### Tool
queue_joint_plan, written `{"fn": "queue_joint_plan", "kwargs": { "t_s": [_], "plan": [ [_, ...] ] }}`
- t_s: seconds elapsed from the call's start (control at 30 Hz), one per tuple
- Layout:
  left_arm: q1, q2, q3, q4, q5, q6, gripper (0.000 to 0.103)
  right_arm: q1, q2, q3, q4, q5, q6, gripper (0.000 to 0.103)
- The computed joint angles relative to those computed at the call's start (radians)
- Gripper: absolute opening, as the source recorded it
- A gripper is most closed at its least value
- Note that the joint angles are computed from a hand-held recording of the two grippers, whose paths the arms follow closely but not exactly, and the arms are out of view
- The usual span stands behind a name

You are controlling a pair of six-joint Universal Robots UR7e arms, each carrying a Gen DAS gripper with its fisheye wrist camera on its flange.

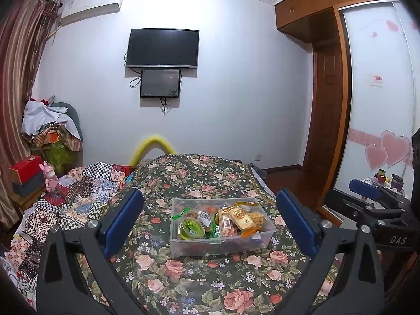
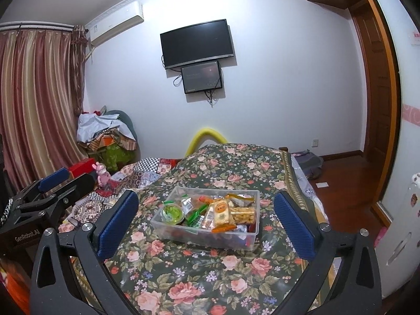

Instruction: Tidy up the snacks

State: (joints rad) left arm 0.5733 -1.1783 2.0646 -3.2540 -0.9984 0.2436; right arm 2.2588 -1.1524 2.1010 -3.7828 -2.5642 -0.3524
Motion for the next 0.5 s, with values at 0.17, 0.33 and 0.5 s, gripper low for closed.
{"fn": "queue_joint_plan", "kwargs": {
  "t_s": [0.17,0.33,0.5],
  "plan": [
    [0.004,0.002,-0.001,0.004,-0.003,-0.005,0.103,0.002,0.004,-0.002,-0.003,-0.007,-0.01,0.103],
    [0.006,0.006,-0.001,0.007,-0.002,-0.004,0.103,0.002,0.007,-0.005,-0.002,-0.014,-0.015,0.103],
    [0.01,0.008,-0.002,0.009,-0.005,-0.004,0.103,0.001,0.009,-0.009,0.003,-0.02,-0.012,0.103]
  ]
}}
